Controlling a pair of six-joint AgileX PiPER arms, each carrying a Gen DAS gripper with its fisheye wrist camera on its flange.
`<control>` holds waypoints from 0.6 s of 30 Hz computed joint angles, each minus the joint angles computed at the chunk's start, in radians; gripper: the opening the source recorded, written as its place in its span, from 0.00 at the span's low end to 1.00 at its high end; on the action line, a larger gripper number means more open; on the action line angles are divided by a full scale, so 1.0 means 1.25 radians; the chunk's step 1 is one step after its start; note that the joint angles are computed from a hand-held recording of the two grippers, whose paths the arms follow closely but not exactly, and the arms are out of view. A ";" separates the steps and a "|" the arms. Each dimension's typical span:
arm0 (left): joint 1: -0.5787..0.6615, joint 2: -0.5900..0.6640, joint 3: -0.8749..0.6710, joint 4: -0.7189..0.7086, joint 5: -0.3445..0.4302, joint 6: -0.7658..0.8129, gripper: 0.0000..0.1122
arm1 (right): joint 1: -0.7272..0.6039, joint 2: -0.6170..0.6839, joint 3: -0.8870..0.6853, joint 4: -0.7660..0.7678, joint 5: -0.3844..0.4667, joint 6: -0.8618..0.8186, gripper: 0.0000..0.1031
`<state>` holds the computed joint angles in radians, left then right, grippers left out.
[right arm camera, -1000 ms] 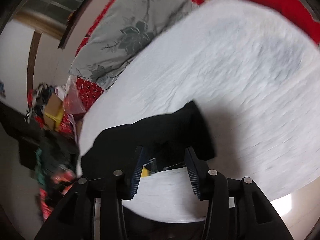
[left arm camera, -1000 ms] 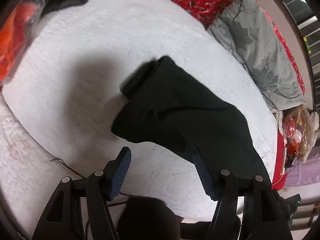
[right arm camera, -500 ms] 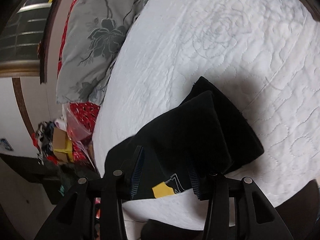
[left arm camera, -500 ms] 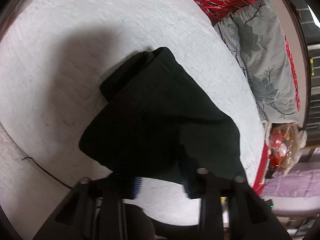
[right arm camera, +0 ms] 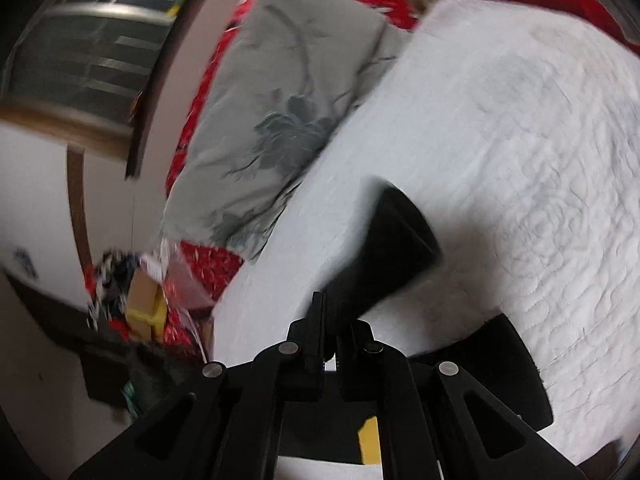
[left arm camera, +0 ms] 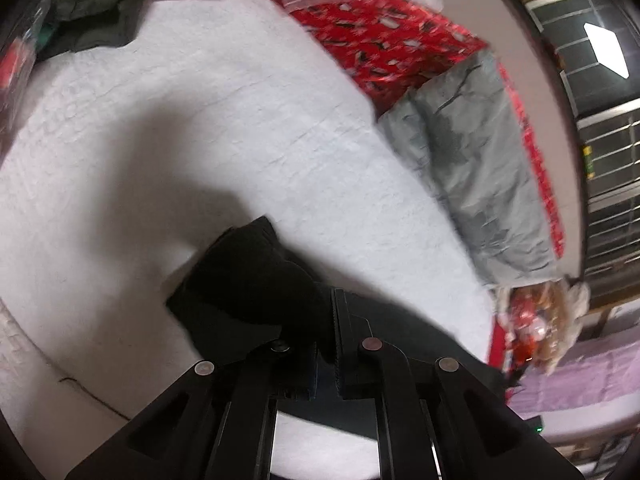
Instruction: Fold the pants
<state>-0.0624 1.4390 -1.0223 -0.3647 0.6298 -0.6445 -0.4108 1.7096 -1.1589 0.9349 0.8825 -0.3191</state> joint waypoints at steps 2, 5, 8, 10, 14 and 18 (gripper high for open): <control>0.009 0.007 0.067 -0.056 -0.022 0.046 0.05 | 0.002 -0.005 0.056 -0.040 -0.007 -0.012 0.03; 0.036 0.031 0.149 -0.161 -0.056 0.131 0.04 | -0.010 -0.013 0.140 -0.056 -0.021 -0.044 0.03; 0.047 0.040 0.182 -0.216 -0.085 0.174 0.04 | -0.039 -0.021 0.198 -0.040 -0.027 -0.081 0.03; 0.046 0.039 0.181 -0.216 -0.100 0.179 0.05 | -0.070 -0.038 0.221 -0.009 -0.012 -0.114 0.03; 0.025 0.027 0.180 -0.152 -0.098 0.121 0.05 | -0.093 -0.083 0.267 0.001 0.003 -0.154 0.03; 0.015 0.010 0.189 -0.133 -0.076 0.082 0.05 | -0.104 -0.080 0.303 -0.032 -0.009 -0.158 0.03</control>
<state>-0.0437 1.4520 -0.7863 -0.5304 0.5353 -0.5423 -0.5410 1.6097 -0.7796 0.8952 0.8708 -0.5168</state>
